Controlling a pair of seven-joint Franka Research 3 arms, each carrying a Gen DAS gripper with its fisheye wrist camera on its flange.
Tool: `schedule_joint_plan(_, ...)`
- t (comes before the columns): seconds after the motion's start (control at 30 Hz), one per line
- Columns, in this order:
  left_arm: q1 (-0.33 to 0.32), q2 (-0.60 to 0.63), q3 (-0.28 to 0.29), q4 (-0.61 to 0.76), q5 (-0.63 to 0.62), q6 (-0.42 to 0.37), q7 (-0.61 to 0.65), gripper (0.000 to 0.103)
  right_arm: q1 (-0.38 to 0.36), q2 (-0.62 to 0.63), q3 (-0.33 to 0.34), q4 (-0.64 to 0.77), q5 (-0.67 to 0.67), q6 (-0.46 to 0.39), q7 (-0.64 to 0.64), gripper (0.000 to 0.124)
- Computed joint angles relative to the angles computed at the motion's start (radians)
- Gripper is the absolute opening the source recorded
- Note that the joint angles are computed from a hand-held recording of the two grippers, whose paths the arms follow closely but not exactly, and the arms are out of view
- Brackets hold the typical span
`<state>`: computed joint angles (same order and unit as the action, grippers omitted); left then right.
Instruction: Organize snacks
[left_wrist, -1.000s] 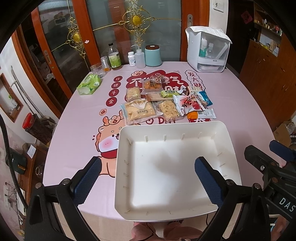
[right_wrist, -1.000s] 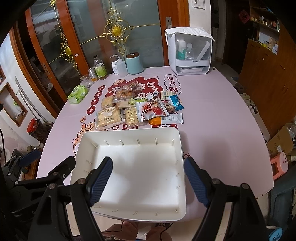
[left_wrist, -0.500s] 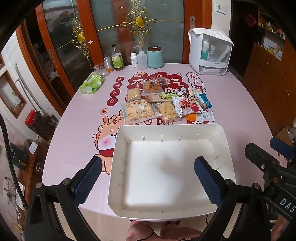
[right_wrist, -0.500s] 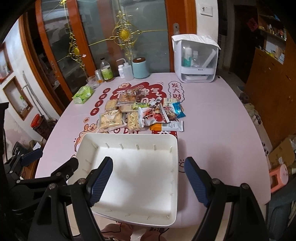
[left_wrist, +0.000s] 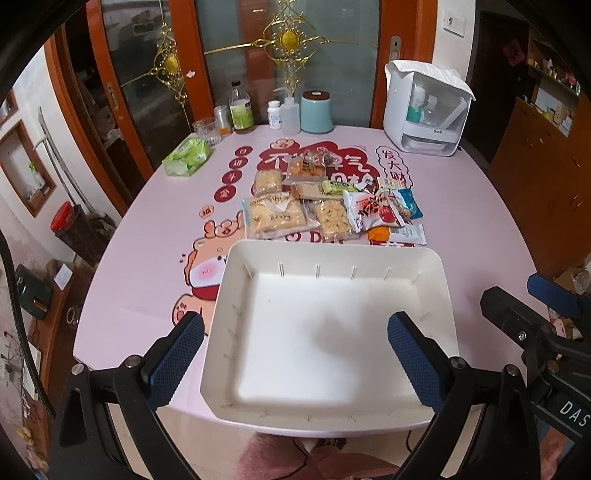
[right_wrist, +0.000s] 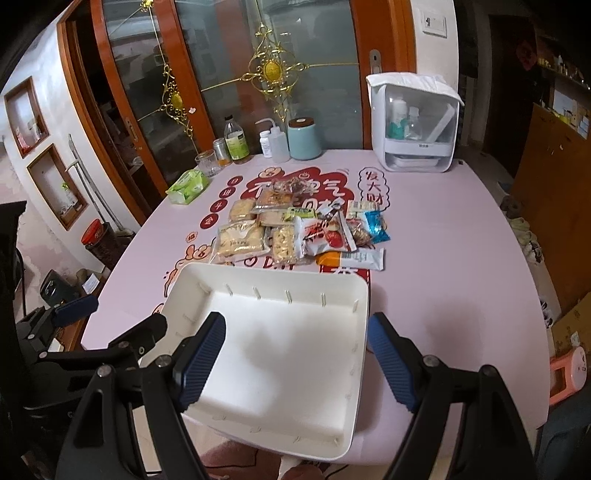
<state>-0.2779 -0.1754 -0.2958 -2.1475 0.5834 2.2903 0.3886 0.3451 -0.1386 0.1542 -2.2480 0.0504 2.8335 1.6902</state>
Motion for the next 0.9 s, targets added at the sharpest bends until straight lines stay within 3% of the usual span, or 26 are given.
schedule_joint_plan(0.13, 0.008, 0.016, 0.011, 0.020, 0.015, 0.016, 0.032, 0.099, -0.018, 0.034, 0.009, 0.046, -0.078, -0.014, 0.051, 0.080)
schedule_joint_plan(0.3, 0.027, 0.030, 0.063, 0.034, -0.116, 0.109, 0.197, 0.099, -0.034, 0.099, 0.004, 0.144, -0.287, -0.050, 0.206, 0.080)
schedule_joint_plan(0.37, 0.047, 0.036, 0.070, 0.048, -0.116, 0.118, 0.231, 0.099, -0.024, 0.127, -0.011, 0.183, -0.304, -0.069, 0.214, 0.080)
schedule_joint_plan(0.6, 0.102, 0.098, 0.089, 0.140, -0.022, 0.072, 0.398, 0.100, 0.006, 0.261, -0.063, 0.378, -0.184, -0.169, 0.124, 0.080)
schedule_joint_plan(0.73, 0.135, 0.180, 0.127, 0.215, -0.132, 0.093, 0.611, 0.100, 0.022, 0.366, -0.089, 0.522, -0.163, -0.244, 0.117, 0.080)
schedule_joint_plan(0.9, 0.185, 0.348, 0.147, 0.369, -0.297, 0.067, 0.784, 0.100, 0.024, 0.570, -0.107, 0.787, -0.046, -0.402, 0.110, 0.080)
